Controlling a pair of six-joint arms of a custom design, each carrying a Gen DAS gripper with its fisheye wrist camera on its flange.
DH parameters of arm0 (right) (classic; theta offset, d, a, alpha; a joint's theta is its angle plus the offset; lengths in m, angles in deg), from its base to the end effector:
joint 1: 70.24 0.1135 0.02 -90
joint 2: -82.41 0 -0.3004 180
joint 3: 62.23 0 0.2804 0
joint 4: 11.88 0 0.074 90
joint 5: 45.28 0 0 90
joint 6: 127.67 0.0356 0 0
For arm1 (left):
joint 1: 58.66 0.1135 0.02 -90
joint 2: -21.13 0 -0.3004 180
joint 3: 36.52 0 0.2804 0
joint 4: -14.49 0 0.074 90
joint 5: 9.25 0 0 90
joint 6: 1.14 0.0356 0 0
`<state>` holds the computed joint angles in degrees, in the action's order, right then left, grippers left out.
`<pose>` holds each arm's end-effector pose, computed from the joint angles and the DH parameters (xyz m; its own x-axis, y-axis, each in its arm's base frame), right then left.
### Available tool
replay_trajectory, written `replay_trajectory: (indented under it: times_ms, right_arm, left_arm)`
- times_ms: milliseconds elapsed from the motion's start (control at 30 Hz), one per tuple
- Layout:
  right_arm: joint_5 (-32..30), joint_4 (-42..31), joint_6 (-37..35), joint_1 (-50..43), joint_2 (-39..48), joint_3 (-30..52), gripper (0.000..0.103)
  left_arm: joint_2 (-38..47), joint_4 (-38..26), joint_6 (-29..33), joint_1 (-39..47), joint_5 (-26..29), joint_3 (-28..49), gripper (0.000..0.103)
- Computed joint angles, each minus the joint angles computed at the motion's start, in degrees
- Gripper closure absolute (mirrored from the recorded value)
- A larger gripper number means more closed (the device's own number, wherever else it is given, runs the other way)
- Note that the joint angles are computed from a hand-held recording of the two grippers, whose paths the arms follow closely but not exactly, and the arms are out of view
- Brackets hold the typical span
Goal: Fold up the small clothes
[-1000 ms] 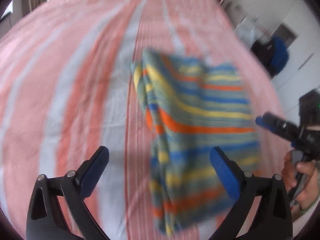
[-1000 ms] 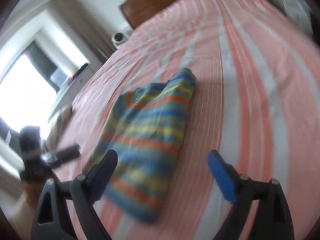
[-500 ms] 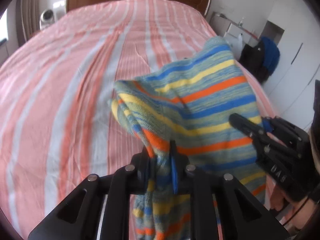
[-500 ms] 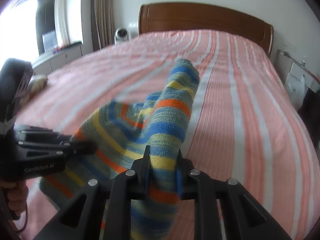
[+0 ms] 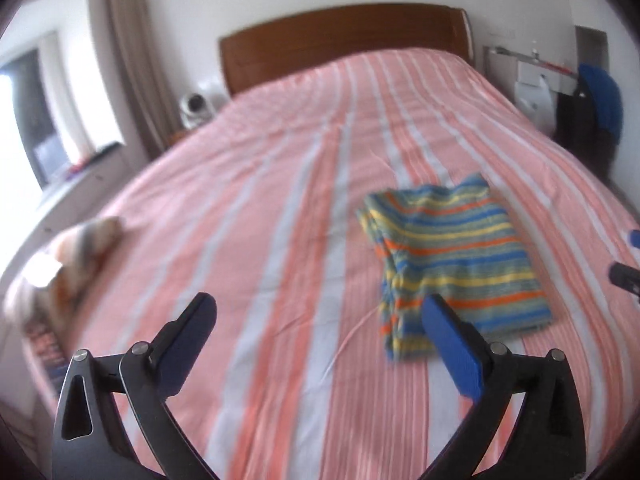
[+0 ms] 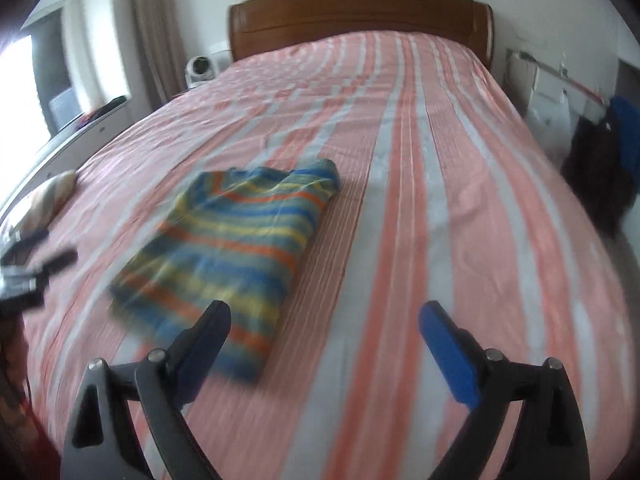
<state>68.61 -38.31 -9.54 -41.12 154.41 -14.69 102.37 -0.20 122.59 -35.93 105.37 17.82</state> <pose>0.2251 0.1089 0.2004 -0.7024 0.1022 -0.7045 0.1240 0.9921 0.0203 0.2860 0.1037 0.2129 -0.5447 0.3191 -0.7756 0.2868 0.9399 0.1853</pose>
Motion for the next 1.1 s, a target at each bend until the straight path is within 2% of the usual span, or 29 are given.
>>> replay_trajectory:
  times_ms: [67, 133, 200, 267, 333, 400, 500, 733, 933, 1100]
  right_arm:
    - [5.3, -6.3, 2.8, 6.3, -6.2, -1.1, 0.007]
    - [10.9, -13.0, 8.7, 14.2, -10.2, -1.1, 0.004]
    - [15.3, -19.0, 16.0, 22.1, -11.3, 0.1, 0.004]
    - [18.4, -24.3, 23.5, 28.8, -10.8, 1.7, 0.003]
    - [20.5, -28.1, 30.7, 34.3, -9.3, 3.1, 0.001]
    - [21.5, -31.8, 36.5, 38.6, -7.0, 5.0, 0.001]
    - [21.8, -33.6, 36.2, 40.0, -4.9, 7.9, 0.001]
    - [27.2, -41.7, 42.8, 45.2, -3.7, 13.4, 0.001]
    - [26.7, -46.0, 47.1, 46.7, -2.3, 14.1, 0.001]
    - [25.5, -46.9, 47.2, 47.2, -1.3, 15.0, 0.001]
  left_arm:
    - [-6.7, -3.9, 0.8, 3.6, 2.0, -2.0, 0.0]
    - [-10.7, -5.7, 0.5, 5.5, 2.2, -3.8, 0.0]
    - [-13.7, -11.6, 0.9, 8.2, 3.9, -3.9, 0.0]
    - [-14.7, -20.0, 3.7, 11.3, 6.8, -2.3, 0.0]
    - [-16.7, -24.6, 6.7, 14.2, 8.8, -2.5, 0.0]
    - [-18.4, -26.2, 8.8, 15.0, 8.0, -3.4, 0.0]
    - [-20.4, -30.0, 11.8, 16.4, 8.8, -3.2, 0.0]
    - [-23.8, -33.2, 13.6, 18.5, 10.6, -3.6, 0.0]
    - [-24.3, -35.5, 14.3, 19.3, 10.4, -3.4, 0.0]
    - [-25.1, -39.0, 16.4, 19.8, 10.8, -2.8, 0.0]
